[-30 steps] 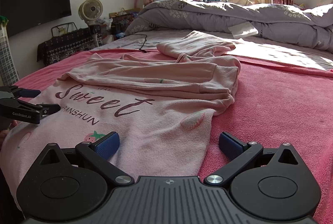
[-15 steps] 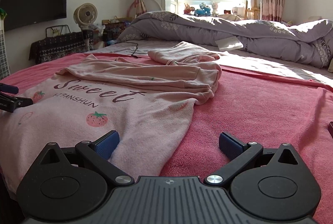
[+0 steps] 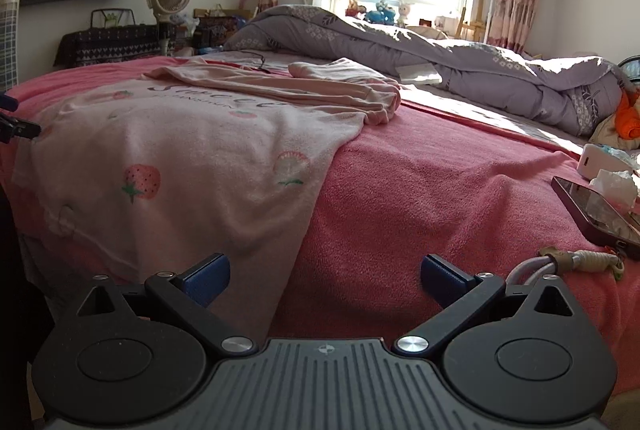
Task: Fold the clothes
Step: 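Move both open grippers back toward the sweatshirt hanging over the bed edge, then grasp the hanging sweatshirt edge with the left gripper while the right gripper grasps it too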
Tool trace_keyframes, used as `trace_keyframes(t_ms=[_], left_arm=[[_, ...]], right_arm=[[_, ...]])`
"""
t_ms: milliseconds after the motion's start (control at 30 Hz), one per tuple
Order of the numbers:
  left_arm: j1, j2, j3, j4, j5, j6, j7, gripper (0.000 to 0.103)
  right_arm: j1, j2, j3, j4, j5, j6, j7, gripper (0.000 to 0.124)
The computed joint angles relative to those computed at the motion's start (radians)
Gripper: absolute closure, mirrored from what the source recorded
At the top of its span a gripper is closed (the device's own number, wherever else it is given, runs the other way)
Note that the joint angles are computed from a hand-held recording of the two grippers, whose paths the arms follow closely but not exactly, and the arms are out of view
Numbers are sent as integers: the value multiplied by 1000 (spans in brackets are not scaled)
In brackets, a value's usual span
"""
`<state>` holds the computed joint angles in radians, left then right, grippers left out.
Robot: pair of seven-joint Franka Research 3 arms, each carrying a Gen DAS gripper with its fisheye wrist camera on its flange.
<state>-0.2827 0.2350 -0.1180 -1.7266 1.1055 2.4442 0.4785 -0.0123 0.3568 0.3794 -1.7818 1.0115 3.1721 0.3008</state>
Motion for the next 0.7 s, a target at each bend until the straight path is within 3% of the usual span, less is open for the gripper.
trace_keyframes(t_ms=[67,133,300,500,567,700], left_arm=[[-4,-29,-7,-40,-3,-12,15,0],[5,-68,-16,-97,-5,38,5,0],[34,-123,-33,-187,5,200,-51,0],[-2,-55,-42,-138,92,112,-53,0],[-23,-31,-36,-119,138,65,-82,0],[-72,13,-17,-94,299,-40,-160,0]], right_arm=[[-45,-29,59,-40,66,-18,-69,21],[-61,-57,79,-67,144,-68,-131,21],[-19,-87,30,-93,189,-159,-120,21],[147,-71,-120,-115,17,-32,45,22],[171,-67,-151,-123,-50,-31,113,22],[167,-57,-152,-128,-137,-26,201,22]])
